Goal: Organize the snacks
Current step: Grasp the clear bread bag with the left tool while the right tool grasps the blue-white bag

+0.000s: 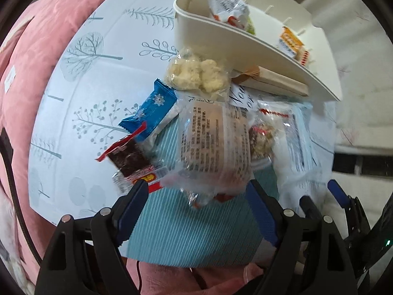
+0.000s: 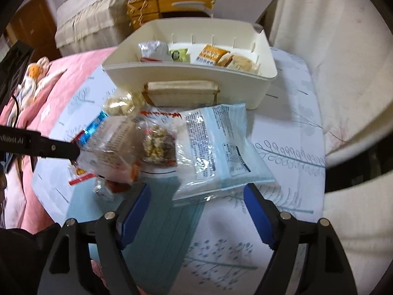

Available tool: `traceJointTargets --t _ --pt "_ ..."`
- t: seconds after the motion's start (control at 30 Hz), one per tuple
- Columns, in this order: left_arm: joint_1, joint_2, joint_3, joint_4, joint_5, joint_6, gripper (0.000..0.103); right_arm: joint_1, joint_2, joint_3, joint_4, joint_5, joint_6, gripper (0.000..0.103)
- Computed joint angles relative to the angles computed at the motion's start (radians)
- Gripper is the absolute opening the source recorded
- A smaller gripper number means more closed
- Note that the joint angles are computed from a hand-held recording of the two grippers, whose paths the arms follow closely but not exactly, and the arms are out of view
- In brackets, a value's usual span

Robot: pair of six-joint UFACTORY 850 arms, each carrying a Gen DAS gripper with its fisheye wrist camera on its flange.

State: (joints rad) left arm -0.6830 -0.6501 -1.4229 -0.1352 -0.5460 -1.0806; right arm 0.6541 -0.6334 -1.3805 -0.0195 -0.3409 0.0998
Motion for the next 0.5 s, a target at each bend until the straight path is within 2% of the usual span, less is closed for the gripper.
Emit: traceJointTargets --t 0.2,0.3,0.5 --pt "0.012 -0.1 -0.11 -0.004 -0.074 -0.027 0.082 -0.024 -0.098 -0.092 0.073 -0.047 -0.191 0.085" --pt "0.016 -0.136 -0.148 0.002 -0.086 -0.041 0.088 -0.03 -0.135 -0.13 0.089 -0.064 -0.239 0.086" --pt "0.029 -0.207 -0.236 -0.013 -0.119 -0.041 0.088 -0.031 -0.193 -0.192 0.077 -0.082 -0.287 0.089"
